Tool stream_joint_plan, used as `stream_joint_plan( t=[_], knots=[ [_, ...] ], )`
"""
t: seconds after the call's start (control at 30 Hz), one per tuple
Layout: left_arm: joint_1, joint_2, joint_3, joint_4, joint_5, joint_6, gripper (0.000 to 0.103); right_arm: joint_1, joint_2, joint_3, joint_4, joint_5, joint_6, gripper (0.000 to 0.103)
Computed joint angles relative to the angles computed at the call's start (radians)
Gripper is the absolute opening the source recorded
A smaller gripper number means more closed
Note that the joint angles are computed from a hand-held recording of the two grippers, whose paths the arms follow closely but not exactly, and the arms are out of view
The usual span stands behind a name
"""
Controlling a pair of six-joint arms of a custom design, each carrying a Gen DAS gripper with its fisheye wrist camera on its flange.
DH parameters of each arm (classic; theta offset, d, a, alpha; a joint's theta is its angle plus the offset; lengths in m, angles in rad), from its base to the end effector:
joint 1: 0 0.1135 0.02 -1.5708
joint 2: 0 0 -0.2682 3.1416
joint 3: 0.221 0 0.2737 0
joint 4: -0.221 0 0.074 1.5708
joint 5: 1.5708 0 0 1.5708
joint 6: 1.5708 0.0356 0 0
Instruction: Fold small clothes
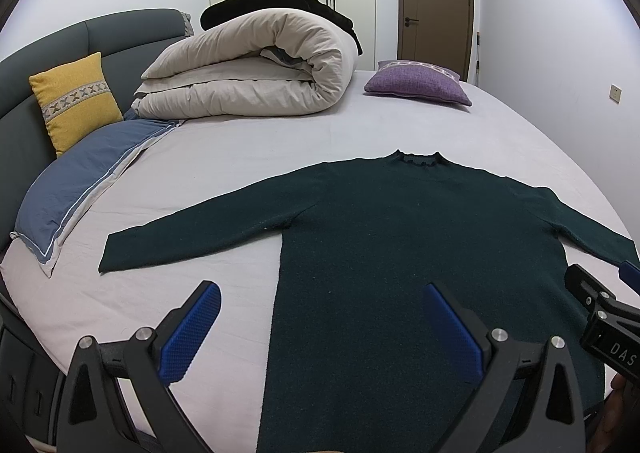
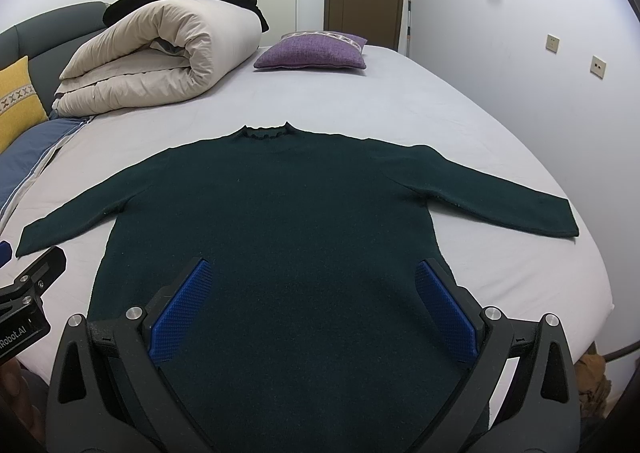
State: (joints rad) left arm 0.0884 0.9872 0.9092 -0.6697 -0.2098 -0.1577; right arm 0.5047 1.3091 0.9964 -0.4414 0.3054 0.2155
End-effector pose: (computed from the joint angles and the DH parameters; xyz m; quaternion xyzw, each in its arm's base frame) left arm 0.2214 0.0271 0.3023 -0.1534 0.8994 0.0821 0.4009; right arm 0.2694 0.1366 0.2736 -0.0709 0.9063 0.0076 0.4165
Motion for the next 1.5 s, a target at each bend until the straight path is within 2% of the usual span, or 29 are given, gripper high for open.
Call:
stream_joint_plan(
  t=[0.33,0.53,0.67,0.77,0.8,0.9,1.0,1.07,1.13,1.23,1.3,1.33,1.37,1.5],
  knots=[
    [0.001,0.003,-0.018,0.015,0.007,0.001,0.103,0.002,0.007,-0.005,0.005,0.001,0.004,0.103],
    [0.01,0.027,-0.026,0.034,0.04,-0.005,0.103,-0.028,0.025,0.001,0.011,-0.024,-0.002,0.103],
    [0.03,0.06,-0.029,0.052,0.098,-0.026,0.103,-0.086,0.044,0.005,0.027,-0.067,-0.03,0.103],
    [0.053,0.102,-0.024,0.066,0.153,-0.039,0.103,-0.216,0.052,-0.004,0.074,-0.184,-0.07,0.103],
    [0.073,0.124,-0.017,0.069,0.201,-0.038,0.103,-0.272,0.059,-0.003,0.087,-0.234,-0.081,0.103],
    [0.101,0.184,-0.004,0.091,0.29,-0.053,0.103,-0.502,0.131,0.037,0.122,-0.461,-0.109,0.103],
    [0.109,0.243,0.002,0.133,0.384,-0.087,0.103,-0.748,0.287,0.148,0.131,-0.683,-0.068,0.101],
    [0.113,0.269,-0.015,0.206,0.46,-0.138,0.103,-0.889,0.429,0.26,0.122,-0.785,-0.008,0.097],
    [0.098,0.321,0.011,0.207,0.487,-0.148,0.103,-0.993,0.578,0.391,0.097,-0.845,0.06,0.094],
    [0.037,0.421,0.094,0.148,0.434,-0.089,0.103,-1.107,0.807,0.615,0.05,-0.924,0.162,0.083],
    [0.026,0.448,0.104,0.174,0.425,-0.096,0.103,-1.147,0.921,0.74,0.019,-0.96,0.217,0.076],
    [0.021,0.454,0.104,0.197,0.413,-0.106,0.103,-1.165,0.983,0.812,0.003,-0.978,0.247,0.069],
    [0.017,0.467,0.111,0.211,0.408,-0.11,0.103,-1.177,1.025,0.861,0.003,-0.997,0.272,0.064],
    [0.02,0.548,0.158,0.222,0.457,-0.104,0.103,-1.2,1.174,1.055,0.027,-1.042,0.358,0.058]
  ],
)
